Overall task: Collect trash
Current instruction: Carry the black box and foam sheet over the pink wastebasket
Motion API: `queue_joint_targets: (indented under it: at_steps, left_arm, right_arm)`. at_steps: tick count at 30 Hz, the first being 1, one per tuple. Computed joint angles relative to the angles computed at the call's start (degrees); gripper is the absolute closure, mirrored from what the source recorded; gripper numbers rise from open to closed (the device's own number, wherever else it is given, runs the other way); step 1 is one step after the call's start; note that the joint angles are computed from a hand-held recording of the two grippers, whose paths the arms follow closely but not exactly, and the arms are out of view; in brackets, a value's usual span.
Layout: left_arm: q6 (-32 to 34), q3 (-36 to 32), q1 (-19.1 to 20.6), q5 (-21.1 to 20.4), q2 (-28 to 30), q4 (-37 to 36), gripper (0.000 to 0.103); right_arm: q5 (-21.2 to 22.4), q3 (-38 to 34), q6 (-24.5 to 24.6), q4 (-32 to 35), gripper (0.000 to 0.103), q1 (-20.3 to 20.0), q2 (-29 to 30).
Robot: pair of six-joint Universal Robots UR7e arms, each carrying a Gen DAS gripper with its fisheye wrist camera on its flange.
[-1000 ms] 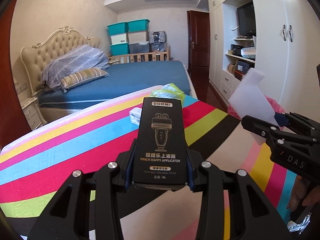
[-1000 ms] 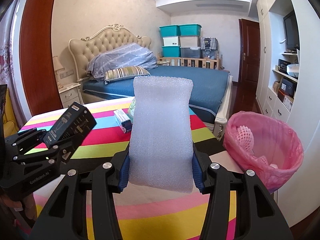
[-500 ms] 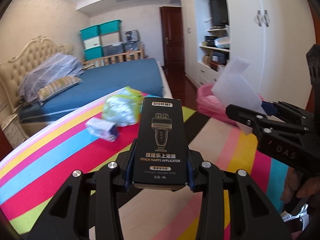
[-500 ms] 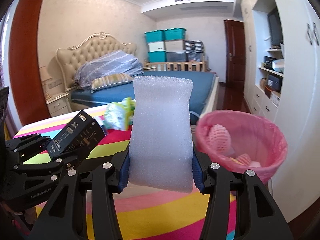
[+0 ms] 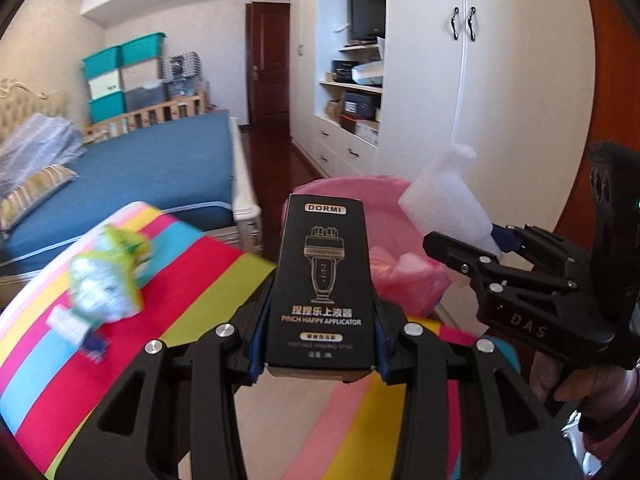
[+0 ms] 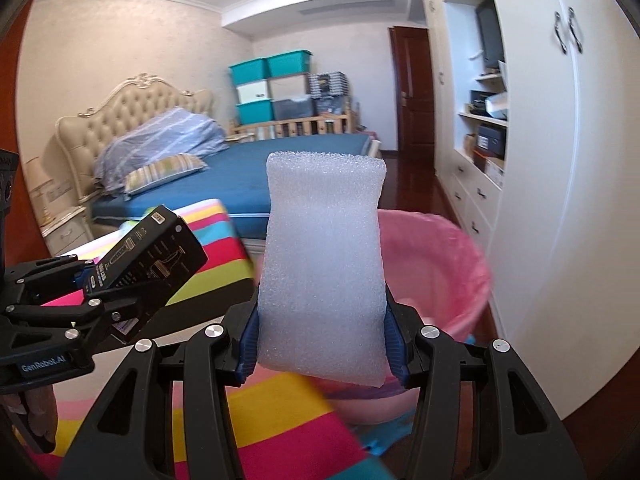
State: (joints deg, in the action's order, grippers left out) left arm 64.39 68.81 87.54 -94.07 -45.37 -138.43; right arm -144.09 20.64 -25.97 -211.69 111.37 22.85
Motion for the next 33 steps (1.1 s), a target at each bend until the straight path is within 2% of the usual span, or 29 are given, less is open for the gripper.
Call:
queue_joint_targets:
  at_steps: [2, 6, 10, 13, 16, 19, 22, 24, 28, 30, 31, 33]
  left_arm:
    - [-1.3, -1.2, -0.8, 0.0, 1.3, 1.8, 0.063]
    - [-4.3, -2.9, -2.0, -0.1, 3.4, 4.0, 0.063]
    - [-8.0, -5.5, -2.9, -1.1, 5.4, 5.7, 0.062]
    - [-8.5, -6.0, -3.7, -1.7, 6.7, 4.2, 0.062]
    - [-9.0, -7.0, -3.8, 0.0, 8.2, 3.0, 0.062]
    - [-9.5, -7.7, -3.0, 3.3, 9.3, 3.3, 0.062]
    - [-9.3, -6.9, -1.9, 2.1, 8.1, 3.2, 0.064]
    - [-9.6, -7.2, -1.3, 0.5, 7.4, 4.6, 0.060]
    - [-8.6, -8.8, -0.4, -0.4, 7.1, 8.0, 0.038]
    - [-8.6, -9.3, -0.1, 0.3, 7.2, 8.7, 0.032]
    - [-8.9, -8.3, -0.2, 0.9, 6.8, 7.0, 0.023]
    - [-11.4, -7.8, -0.4, 3.5, 6.9, 5.9, 0.015]
  right_arm:
    - [0.5, 6.9, 1.4, -1.5, 0.054, -1.0, -4.1]
    - [1.5, 13.5, 2.0, -3.6, 0.054, -2.9, -8.7]
    - [2.3, 13.9, -0.5, -4.2, 0.054, -4.5, -10.1]
    - [5.1, 15.4, -1.1, -5.6, 0.054, -5.7, -11.7]
    - [5.0, 13.2, -0.7, -4.7, 0.054, -6.3, -11.1]
    - [6.0, 15.3, 1.1, -5.6, 0.054, -6.9, -12.0]
    - [6.1, 16.9, 3.3, -5.1, 0.054, -7.2, -12.5]
    - [6.5, 18.2, 3.9, -5.7, 0.054, -7.2, -12.8]
    - [6.6, 18.5, 3.8, -7.2, 0.054, -6.6, -12.3]
    - [6.7, 18.9, 3.7, -8.1, 0.053, -6.3, -12.3]
    - [6.8, 19.0, 3.5, -8.4, 0.053, -6.2, -12.3]
    - [6.9, 19.4, 3.0, -9.0, 0.053, -5.9, -12.3]
